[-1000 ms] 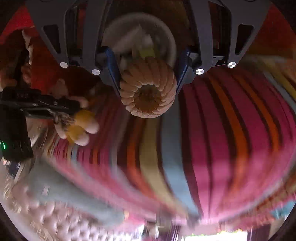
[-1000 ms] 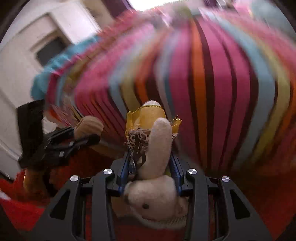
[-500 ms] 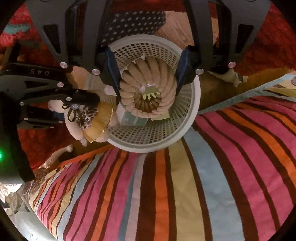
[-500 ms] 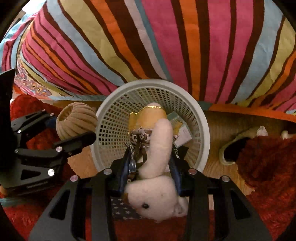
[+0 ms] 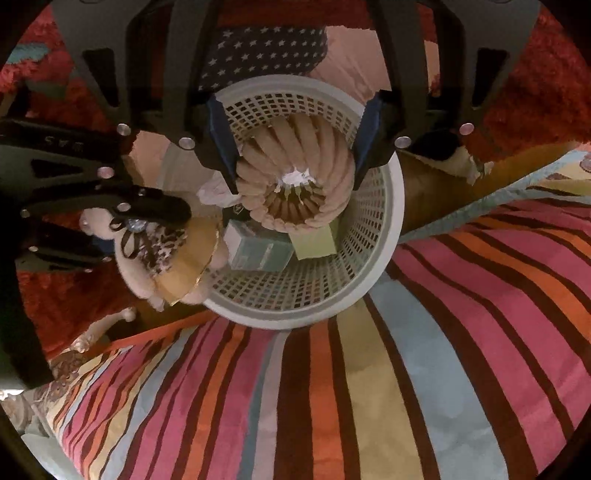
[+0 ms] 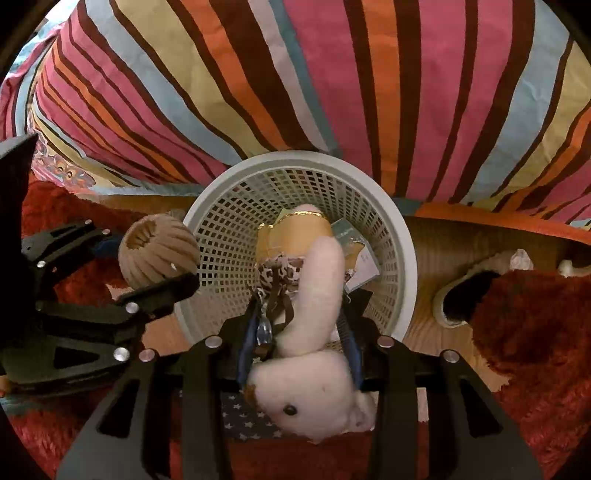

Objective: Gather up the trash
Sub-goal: 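Carry both items to the wastebasket and open both tools to drop them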

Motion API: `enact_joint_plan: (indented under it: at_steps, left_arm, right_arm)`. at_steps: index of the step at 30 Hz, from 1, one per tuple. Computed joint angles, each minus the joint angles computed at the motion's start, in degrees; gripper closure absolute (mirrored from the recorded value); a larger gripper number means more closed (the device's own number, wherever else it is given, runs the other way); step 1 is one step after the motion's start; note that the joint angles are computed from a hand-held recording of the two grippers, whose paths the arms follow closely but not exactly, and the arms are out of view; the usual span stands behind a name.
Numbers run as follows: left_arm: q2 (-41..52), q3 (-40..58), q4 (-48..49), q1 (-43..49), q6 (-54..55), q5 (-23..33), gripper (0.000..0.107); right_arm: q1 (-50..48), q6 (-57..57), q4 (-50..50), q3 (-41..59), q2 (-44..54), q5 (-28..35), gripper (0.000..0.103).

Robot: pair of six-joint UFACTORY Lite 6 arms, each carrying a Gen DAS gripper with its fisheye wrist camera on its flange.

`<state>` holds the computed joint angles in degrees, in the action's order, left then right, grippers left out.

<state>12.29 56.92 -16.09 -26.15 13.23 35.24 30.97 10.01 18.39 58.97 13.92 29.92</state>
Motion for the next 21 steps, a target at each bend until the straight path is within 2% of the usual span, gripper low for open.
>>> enact_joint_plan:
  at_steps: [1, 3, 5, 15, 20, 21]
  left_arm:
    - [0.4, 0.2, 1.0, -0.2, -1.0, 0.0, 0.041]
    - [0.6, 0.1, 2.5, -0.3, -2.3, -0.5, 0.038]
    - [0.5, 0.0, 3.0, -0.3, -2.9, -0.8, 0.028]
    - [0.1, -0.4, 2.0, 0.4, -1.7, -0.9, 0.028]
    - [-4.2, -2.0, 2.3, 0.9, -1.9, -2.4, 0.028]
    - [-5.8, -2.5, 2.6, 1.1, -2.1, -3.0, 0.028]
  right_arm:
    - [-0.3, -0.5, 0.5, -0.4, -0.4, -0.2, 0.056]
    - [-0.3, 2.1, -1.8, -0.9, -1.1, -0.6, 0.042]
    - [-0.6, 3.3, -2.5, -1.9, -2.3, -1.5, 0.037]
    - [-0.4, 8.5, -7.2, -2.9, -3.3, -1.3, 0.036]
    - [2.5, 19.8, -18.5, -2.7, -6.1, -1.2, 0.036]
    - [2.9, 21.6, -20.6, -3.2, -7.3, -1.0, 0.032]
